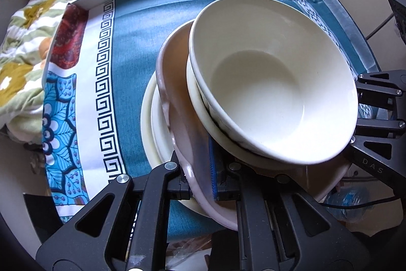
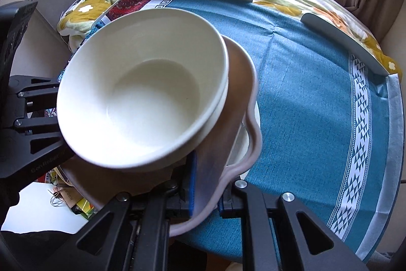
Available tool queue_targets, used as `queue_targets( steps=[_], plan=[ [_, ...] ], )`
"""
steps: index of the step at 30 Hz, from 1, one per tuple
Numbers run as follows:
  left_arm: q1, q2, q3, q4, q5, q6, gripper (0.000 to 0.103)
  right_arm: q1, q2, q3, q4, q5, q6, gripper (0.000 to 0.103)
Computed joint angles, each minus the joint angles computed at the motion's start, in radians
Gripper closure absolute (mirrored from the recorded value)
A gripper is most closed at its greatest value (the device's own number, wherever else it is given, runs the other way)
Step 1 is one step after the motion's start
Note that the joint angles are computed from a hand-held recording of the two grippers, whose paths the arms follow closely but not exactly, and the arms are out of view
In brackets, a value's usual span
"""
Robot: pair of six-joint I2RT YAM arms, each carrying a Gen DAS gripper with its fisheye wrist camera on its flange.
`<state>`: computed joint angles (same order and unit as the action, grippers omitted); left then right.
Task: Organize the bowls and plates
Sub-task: 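Carry the nested bowl stack over the plate stack and lower it on top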
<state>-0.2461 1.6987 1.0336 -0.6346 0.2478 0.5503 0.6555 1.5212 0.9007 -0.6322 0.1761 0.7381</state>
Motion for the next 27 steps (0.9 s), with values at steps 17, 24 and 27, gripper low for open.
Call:
queue_targets(
  steps=[17, 24, 27],
  plan=[
    [0.006, -0.011, 0.006, -0.026, -0.009, -0.002, 0.089, 0.014, 0.001, -0.003, 0.001, 0.018, 0.076, 0.091],
    [0.002, -0.041, 0.015, -0.070, -0.026, 0.017, 0.086, 0.011, -0.032, -0.005, -0.021, -0.003, 0.119, 0.088],
    [0.003, -0.066, 0.014, -0.096, -0.026, 0.025, 0.086, 0.017, -0.061, 0.000, -0.051, -0.004, 0.148, 0.084]
  ],
)
